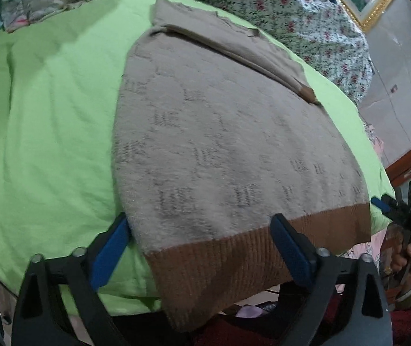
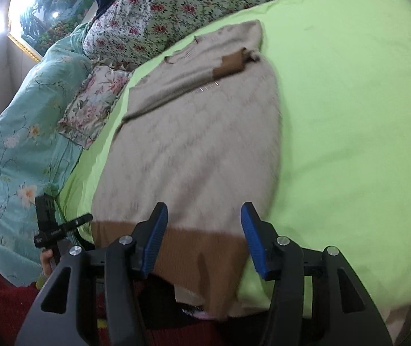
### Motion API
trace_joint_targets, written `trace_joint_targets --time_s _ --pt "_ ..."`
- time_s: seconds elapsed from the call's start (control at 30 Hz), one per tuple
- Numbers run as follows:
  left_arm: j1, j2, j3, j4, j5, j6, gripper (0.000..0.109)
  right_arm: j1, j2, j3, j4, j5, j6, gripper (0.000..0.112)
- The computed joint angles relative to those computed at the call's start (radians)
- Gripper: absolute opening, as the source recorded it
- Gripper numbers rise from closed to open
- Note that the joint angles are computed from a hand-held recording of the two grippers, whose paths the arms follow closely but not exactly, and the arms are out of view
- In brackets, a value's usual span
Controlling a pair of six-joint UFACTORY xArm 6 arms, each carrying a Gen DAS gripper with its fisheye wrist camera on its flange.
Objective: Fold small clothes
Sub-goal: 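Grasp the brown ribbed hem with the left gripper while the right gripper grasps it too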
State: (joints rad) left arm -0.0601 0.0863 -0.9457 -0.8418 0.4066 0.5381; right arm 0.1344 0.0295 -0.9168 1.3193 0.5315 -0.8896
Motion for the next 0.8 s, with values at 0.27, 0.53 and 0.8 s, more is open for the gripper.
trace_joint_targets --time_s 0.27,0.53,0.8 --pt "0.020 -0.008 0.006 -0.109 0.067 0.148 0.088 -0.020 0.002 0.052 -0.004 0.065 0.011 0.055" --pt "0.079 -0.002 -0.010 -0.213 0.168 0.272 0.071 -0.006 0.131 -0.058 0.117 0.166 -0.083 0.052" --pt "0.133 0.002 -0.018 -0.232 0.257 0.289 0.049 0.007 0.122 -0.029 0.054 0.133 -0.060 0.010"
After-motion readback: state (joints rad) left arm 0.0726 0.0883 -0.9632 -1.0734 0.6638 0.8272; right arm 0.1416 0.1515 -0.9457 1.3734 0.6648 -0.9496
